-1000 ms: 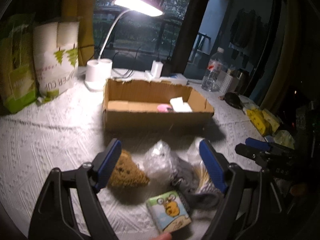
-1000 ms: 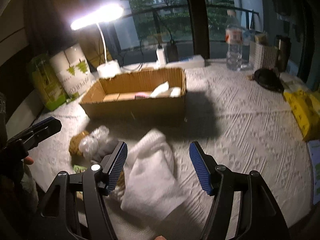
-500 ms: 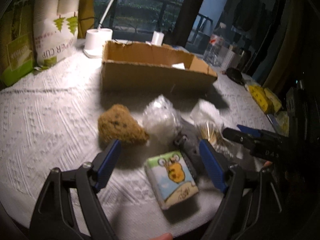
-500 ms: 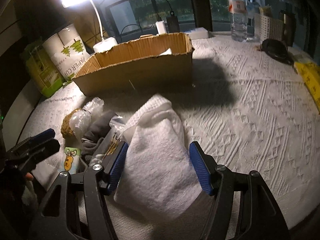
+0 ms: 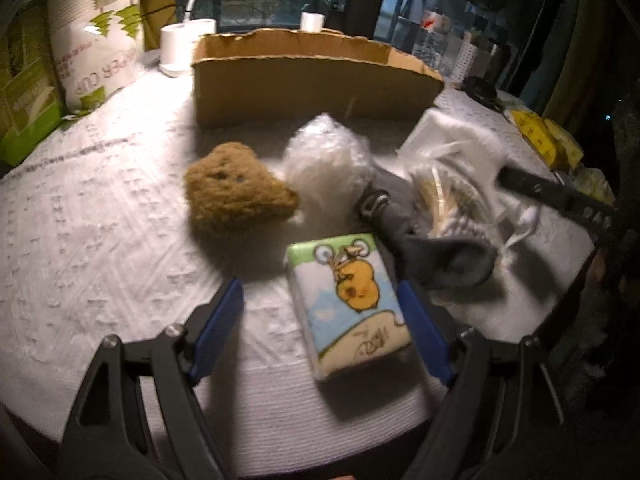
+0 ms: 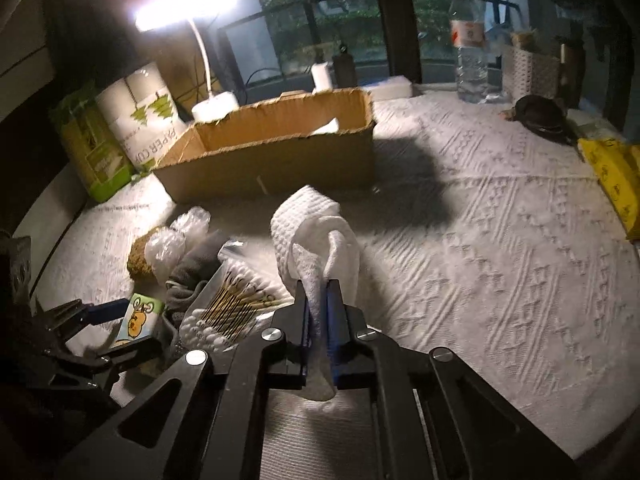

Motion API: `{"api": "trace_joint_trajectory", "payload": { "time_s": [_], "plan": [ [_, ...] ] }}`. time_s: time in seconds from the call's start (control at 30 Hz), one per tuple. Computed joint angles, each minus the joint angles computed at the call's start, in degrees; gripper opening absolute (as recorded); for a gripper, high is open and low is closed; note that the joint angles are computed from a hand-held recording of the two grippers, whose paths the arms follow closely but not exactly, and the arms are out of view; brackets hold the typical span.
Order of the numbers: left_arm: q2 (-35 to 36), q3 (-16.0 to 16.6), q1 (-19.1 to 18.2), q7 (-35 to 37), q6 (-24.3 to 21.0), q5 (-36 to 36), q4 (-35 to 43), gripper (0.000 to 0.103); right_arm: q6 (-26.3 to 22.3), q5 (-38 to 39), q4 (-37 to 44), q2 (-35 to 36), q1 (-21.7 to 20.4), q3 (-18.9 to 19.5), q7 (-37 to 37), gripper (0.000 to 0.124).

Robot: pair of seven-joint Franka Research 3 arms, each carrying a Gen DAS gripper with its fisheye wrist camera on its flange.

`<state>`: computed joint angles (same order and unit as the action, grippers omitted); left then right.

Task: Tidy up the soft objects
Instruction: 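Grasp the cartoon tissue pack with the left tool while the right tool holds the tissue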

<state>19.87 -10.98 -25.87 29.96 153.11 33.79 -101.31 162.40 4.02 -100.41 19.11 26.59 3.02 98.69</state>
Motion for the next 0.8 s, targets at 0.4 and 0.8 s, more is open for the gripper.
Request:
{"api": "trace_joint_trajectory", "payload": {
  "time_s": [0.4,0.8],
  "plan": [
    [1.0,0.5,0.2,-0.4,-0.8,2.7,1.9,0.08,2.8,-4.7,-0.9,-1.7,1.1,-1.9,3.6,0.008],
    [-0.3,1.6,-1.0,-0.9,0.3,4.8,1.0,0.048,4.1,-1.8,-0.6,-1.3,-0.1,0.2,-0.2,0.008]
  ]
}}
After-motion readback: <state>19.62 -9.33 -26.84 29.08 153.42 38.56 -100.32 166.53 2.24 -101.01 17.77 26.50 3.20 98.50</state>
